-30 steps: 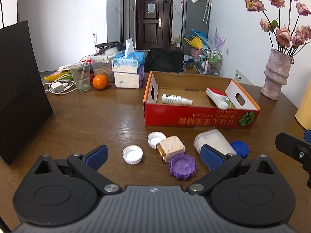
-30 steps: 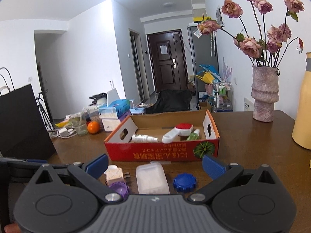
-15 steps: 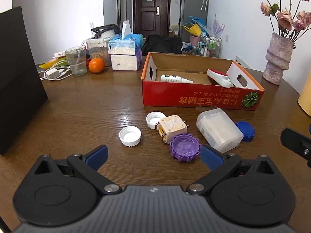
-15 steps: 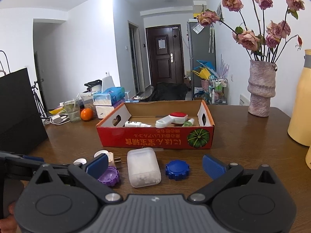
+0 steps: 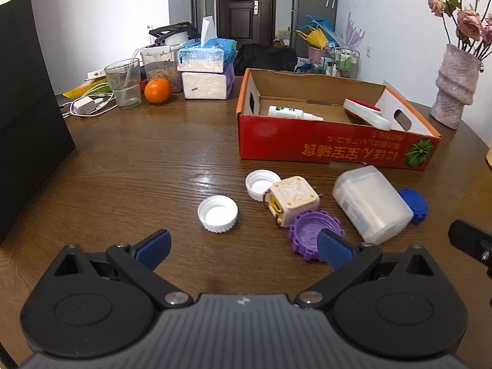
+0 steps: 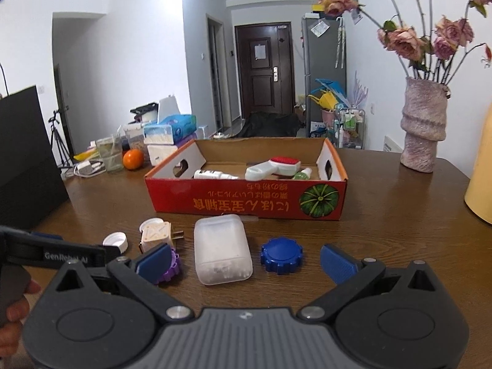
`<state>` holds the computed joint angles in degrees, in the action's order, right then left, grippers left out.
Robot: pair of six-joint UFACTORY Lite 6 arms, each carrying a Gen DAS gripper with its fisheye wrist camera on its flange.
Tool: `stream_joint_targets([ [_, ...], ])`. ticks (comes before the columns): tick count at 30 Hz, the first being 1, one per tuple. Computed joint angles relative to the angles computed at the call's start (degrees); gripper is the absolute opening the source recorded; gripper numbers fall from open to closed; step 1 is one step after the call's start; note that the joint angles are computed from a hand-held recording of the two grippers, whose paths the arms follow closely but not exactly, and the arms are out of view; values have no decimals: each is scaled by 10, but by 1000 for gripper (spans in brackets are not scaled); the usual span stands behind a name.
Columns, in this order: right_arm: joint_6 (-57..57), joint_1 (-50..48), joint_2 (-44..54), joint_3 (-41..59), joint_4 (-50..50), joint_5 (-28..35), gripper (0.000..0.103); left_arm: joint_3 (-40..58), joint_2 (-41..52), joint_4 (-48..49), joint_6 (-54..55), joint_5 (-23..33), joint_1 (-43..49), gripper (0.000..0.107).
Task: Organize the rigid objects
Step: 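Close the right tool on the white translucent plastic container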
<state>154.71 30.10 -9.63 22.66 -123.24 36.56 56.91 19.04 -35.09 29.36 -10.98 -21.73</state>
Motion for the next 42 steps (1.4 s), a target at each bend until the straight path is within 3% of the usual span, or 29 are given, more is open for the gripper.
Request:
stream_joint_targets([
  [14,30,-73,198,165,-128,-60,88,94,86,36,-39,15,31,103],
  [20,77,-98,273,225,-187,-72,81,120,114,139,-137,20,40,103],
  [25,110,-114,321,261,-236,-81,79,137,137,282,-277,23,51,103],
  [33,130,-124,387,314,-268,-82,66,126,138,475,-472,5,67,103],
  [42,136,-120,421,330,-272,-58,64,113,131,521,-519,-9,70,103],
])
